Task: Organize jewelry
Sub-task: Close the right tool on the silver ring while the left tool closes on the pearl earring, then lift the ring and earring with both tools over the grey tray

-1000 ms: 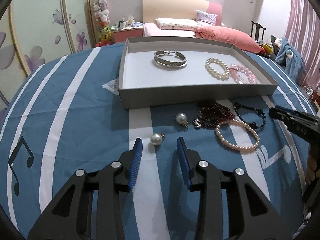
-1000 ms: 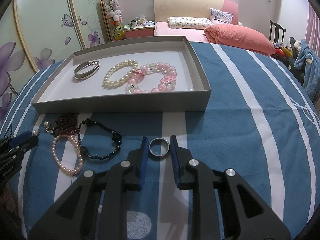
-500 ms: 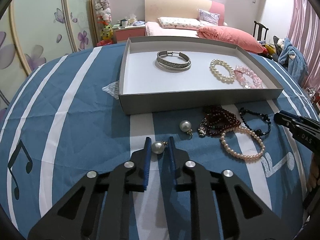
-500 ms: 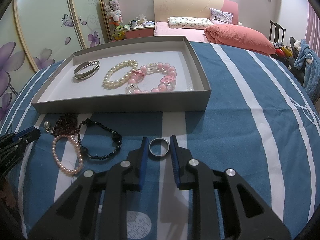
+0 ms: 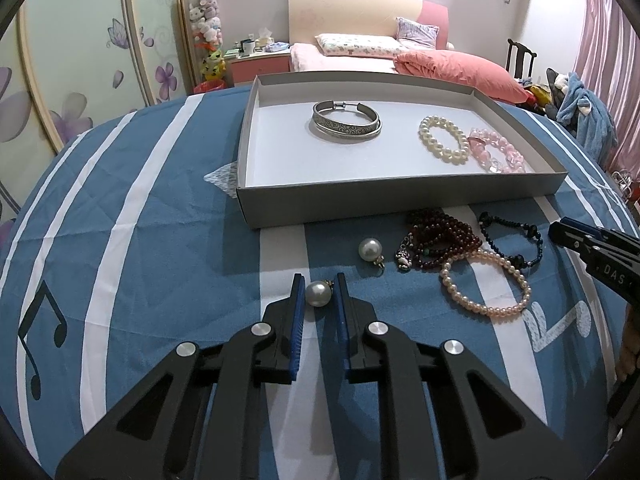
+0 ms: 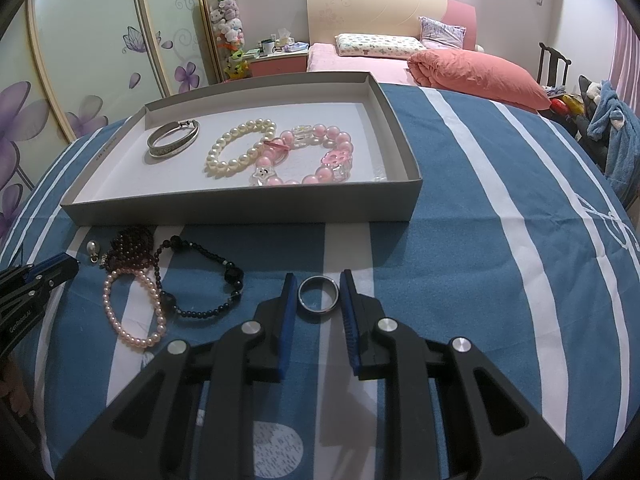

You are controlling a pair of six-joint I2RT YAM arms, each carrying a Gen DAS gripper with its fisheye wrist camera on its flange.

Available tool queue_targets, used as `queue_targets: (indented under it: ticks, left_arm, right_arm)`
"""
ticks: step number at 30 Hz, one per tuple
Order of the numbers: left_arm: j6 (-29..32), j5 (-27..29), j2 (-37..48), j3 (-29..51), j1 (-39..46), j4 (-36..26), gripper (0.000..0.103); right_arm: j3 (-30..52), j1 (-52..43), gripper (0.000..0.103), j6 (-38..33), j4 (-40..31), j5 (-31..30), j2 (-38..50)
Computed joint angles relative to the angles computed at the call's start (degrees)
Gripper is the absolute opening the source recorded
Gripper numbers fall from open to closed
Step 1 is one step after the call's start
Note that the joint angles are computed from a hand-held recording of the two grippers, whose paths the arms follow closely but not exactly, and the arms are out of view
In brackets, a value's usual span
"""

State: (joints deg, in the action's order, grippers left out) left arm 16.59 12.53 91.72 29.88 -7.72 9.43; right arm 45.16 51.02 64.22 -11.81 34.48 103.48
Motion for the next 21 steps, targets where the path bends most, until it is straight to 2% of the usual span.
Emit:
queue_targets:
  ticks: [13, 18, 21]
  left_arm:
    - [-0.9, -1.4, -1.0, -1.3, -0.5, 0.7, 0.015]
    - [-1.4, 0.6, -4.6, -3.7, 0.5, 1.6, 0.015]
    - [-1.8, 2.5, -9.7, -6.6, 1.0, 3.3, 0.015]
  right_arm:
    - [0.1, 3.0, 0.022, 5.7, -2.8, 1.6, -0.6]
    - [0.5, 5.4, 0.022, 8.0, -5.2, 5.8, -2.7]
    - [1.5, 7.0, 0.022, 8.5, -6.4, 9.1, -3.8]
